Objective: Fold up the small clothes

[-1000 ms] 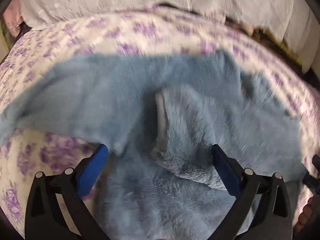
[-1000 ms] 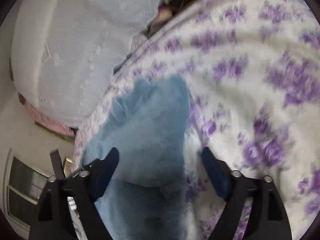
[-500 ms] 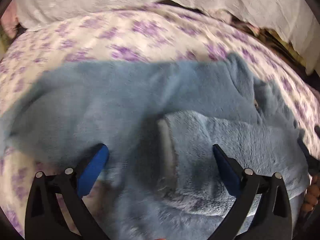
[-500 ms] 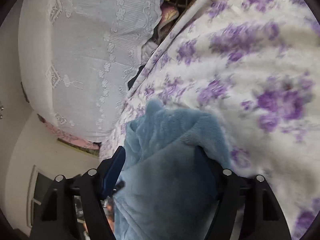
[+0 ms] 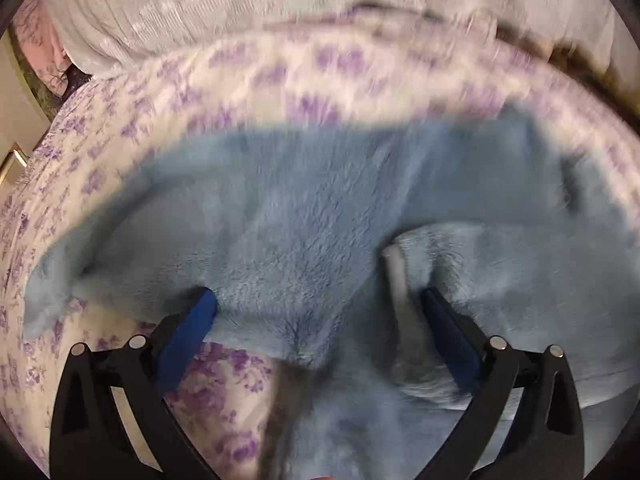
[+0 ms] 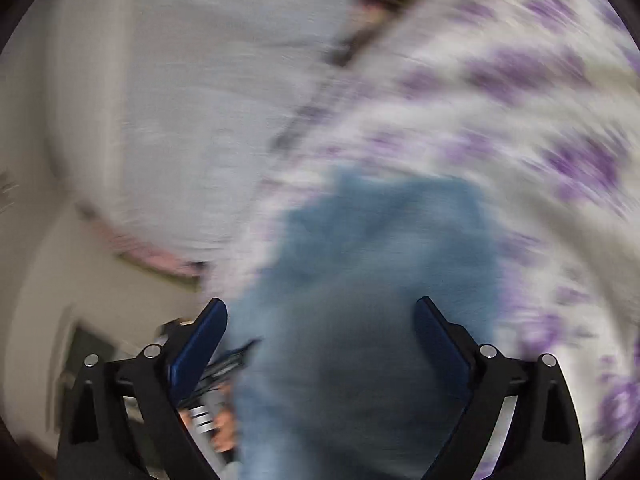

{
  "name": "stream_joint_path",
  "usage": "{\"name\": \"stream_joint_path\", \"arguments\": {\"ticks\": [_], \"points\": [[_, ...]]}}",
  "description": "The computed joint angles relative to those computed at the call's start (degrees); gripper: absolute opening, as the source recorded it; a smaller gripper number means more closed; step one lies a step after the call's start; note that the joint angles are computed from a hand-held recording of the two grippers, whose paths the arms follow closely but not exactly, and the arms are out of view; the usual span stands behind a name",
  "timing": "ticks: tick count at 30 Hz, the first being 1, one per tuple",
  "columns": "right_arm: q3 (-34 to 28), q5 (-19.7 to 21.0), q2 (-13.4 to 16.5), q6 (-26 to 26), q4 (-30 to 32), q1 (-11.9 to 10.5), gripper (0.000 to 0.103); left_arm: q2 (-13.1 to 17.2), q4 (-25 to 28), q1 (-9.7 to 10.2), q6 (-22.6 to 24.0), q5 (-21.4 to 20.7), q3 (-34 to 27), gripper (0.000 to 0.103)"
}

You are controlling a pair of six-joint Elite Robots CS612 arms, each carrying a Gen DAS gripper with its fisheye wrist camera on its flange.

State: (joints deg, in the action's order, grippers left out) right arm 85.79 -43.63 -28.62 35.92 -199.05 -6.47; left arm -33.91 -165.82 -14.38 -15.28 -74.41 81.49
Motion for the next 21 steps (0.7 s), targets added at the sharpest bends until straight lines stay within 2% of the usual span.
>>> {"name": "stream_joint_path", "arguments": {"ticks": [2, 3, 5, 7, 9, 10, 11, 12, 14, 15, 17, 19, 21], "points": [[0.4, -0.3, 0.3, 1.7, -2.7, -0.4, 0.080, -0.8, -2.0, -0.60, 0.1, 2.3, 1.3, 0.099], [1.3, -0.9, -0.4, 2.0, -2.8, -0.5, 0.081, -1.3, -2.8, -0.84, 0.2, 3.1, 2.0, 0.099], [2.9, -2.0, -1.3, 2.4, -6.3, -0.4, 0.089, -2.7, -8.7, -1.09, 1.5, 3.1, 4.8, 0.099], [3.5, 0.0, -1.7, 1.6, -8.4, -0.4, 0.090, -3.6, -11.5, -0.92, 1.9, 1.8, 6.5, 0.099], [3.8, 2.7, -1.9, -0.1, -8.4, -0.3, 0.095, -3.4, -8.6, -0.60, 0.6, 1.2, 6.3, 0.099], [4.0, 3.5, -2.0, -1.3, -7.3, -0.1, 0.097, -2.6, -4.3, -0.34, 0.0, 0.4, 4.9, 0.099], [4.2, 3.3, -2.1, -3.5, -3.9, 0.3, 0.098, -1.7, -2.3, 0.09, -0.4, -1.5, 4.0, 0.099], [4.5, 2.1, -2.2, -5.2, -1.3, 0.7, 0.098, -1.6, -2.7, 0.34, -1.3, -2.2, 3.8, 0.099], [5.1, -0.1, -2.0, -7.5, -3.5, 1.0, 0.097, -3.1, -3.8, 0.59, -2.1, -3.1, 5.0, 0.099], [5.6, -1.2, -2.3, -7.4, -4.8, 1.1, 0.097, -3.7, -5.8, 0.93, -2.3, -4.3, 5.9, 0.099], [6.7, -3.0, -2.3, -5.2, -11.1, 0.8, 0.098, -4.9, -11.0, 2.17, -4.0, -6.1, 8.4, 0.099], [7.5, -6.8, -2.2, -3.3, -15.9, 0.9, 0.098, -5.6, -11.7, 4.00, -7.2, -8.0, 9.6, 0.099], [6.6, -6.3, -1.2, 0.5, -17.3, 0.6, 0.098, -5.9, -12.6, 6.05, -11.7, -9.8, 11.0, 0.099]]}}
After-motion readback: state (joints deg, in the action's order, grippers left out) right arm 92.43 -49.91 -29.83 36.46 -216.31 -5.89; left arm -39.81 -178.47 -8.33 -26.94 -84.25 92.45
